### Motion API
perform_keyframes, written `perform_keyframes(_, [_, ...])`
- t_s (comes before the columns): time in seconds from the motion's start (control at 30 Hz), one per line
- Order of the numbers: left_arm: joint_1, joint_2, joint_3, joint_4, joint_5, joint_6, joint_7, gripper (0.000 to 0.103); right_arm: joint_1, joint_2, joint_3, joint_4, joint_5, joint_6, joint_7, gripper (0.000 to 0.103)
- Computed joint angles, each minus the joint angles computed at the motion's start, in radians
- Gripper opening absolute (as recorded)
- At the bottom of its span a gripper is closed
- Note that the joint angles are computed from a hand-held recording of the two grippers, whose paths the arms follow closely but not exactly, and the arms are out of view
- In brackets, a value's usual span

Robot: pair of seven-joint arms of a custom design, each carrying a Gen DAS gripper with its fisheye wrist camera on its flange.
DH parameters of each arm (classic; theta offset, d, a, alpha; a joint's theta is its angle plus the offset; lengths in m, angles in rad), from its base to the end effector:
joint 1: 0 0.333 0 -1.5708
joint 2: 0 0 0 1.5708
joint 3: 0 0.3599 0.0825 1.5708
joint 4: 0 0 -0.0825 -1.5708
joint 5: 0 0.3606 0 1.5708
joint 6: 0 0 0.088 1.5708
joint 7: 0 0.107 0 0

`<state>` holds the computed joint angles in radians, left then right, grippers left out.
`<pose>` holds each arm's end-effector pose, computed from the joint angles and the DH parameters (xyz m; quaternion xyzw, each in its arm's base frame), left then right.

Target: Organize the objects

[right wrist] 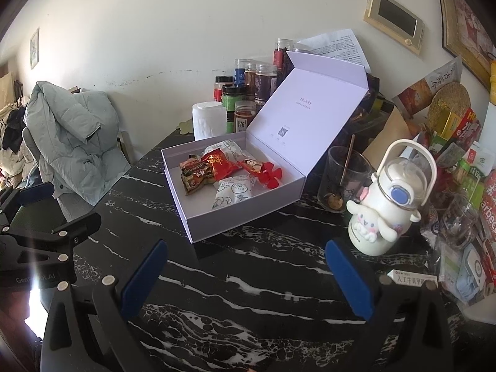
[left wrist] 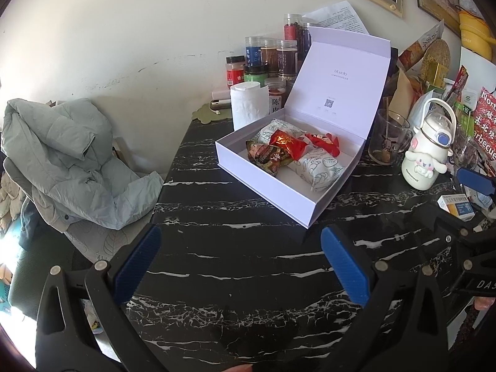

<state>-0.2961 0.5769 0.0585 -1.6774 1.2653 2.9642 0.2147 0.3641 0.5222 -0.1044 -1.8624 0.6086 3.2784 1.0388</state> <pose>0.6663 -0.2357 0.3639 -0.6137 0.6720 -0.2774 0.3079 0.6732 0.1316 0.3919 -0.6972 0.5764 -0.2909 0.3116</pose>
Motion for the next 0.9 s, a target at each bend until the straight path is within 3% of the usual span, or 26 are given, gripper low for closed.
perform_keyframes(0.9, [-0.015,0.006,-0.005,-0.013,-0.061,-0.019,0.062,0.103,-0.012,0.004,0.011,-0.015,-0.010,-0.009,-0.002,0.102])
